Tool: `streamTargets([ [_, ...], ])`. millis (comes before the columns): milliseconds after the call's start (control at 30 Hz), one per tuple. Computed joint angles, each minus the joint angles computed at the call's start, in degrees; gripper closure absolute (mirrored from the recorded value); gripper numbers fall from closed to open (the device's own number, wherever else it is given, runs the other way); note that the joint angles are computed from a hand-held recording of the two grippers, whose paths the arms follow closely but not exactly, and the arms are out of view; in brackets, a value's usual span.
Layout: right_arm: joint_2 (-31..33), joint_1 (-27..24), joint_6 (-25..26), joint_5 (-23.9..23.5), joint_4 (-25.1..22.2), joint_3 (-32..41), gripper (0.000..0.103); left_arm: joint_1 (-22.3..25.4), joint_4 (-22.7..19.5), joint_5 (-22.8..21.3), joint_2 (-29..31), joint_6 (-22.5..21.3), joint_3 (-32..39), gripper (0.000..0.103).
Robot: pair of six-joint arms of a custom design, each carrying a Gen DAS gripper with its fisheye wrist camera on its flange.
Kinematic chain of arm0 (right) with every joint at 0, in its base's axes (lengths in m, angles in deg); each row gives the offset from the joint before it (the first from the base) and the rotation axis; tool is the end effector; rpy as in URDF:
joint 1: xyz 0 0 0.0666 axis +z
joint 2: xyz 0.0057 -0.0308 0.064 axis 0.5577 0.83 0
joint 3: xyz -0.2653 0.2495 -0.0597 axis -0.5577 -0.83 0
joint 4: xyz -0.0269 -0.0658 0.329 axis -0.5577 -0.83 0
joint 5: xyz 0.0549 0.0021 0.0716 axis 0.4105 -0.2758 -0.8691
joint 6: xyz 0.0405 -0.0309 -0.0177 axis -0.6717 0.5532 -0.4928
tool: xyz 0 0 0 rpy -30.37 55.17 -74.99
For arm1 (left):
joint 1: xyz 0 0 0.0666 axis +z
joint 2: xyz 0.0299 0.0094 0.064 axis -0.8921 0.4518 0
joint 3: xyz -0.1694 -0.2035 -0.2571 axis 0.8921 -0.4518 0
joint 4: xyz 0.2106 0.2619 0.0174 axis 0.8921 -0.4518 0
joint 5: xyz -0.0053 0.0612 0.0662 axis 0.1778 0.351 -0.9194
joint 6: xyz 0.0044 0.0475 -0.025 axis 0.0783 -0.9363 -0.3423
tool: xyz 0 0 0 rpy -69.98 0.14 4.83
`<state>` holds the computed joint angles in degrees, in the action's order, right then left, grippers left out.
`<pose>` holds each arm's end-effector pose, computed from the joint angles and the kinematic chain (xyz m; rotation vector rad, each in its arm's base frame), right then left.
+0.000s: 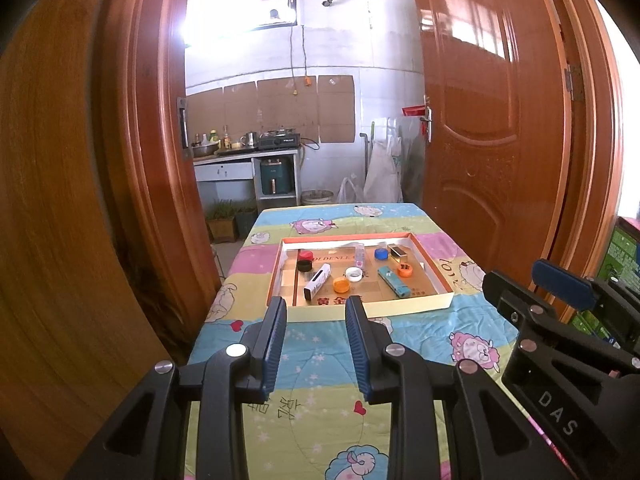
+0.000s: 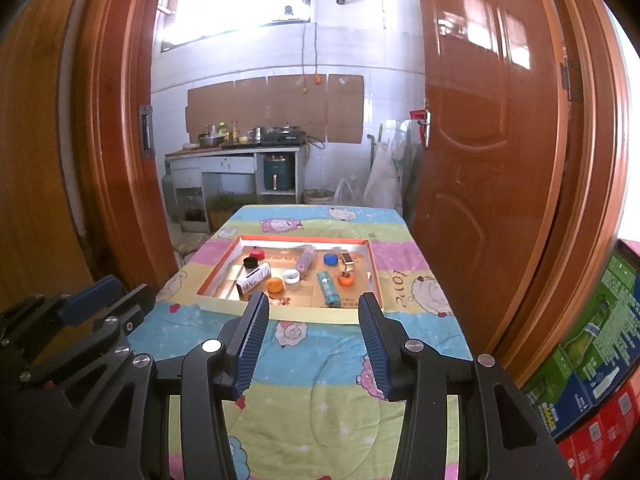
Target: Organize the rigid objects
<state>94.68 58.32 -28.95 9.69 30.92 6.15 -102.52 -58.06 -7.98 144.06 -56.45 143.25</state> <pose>0.3833 0.1636 0.4366 -0.1574 2.0369 0.0796 0.3937 -0.2957 0.4432 -0.0334 2.0525 0.0667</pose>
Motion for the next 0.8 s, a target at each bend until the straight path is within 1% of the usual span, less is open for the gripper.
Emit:
streamTargets([
  [433,-0.1,0.9,0.2,1.1,0.1,-0.1,0.055,-0.2,0.3,-0.2,-0.6,0.9,-0.7,0.073],
  [800,-0.4,0.8,0.2,1.0,0.4,-0.5,0.055,-0.2,0.3,-0.1,-0.6,0.8,-0.8,0.073],
])
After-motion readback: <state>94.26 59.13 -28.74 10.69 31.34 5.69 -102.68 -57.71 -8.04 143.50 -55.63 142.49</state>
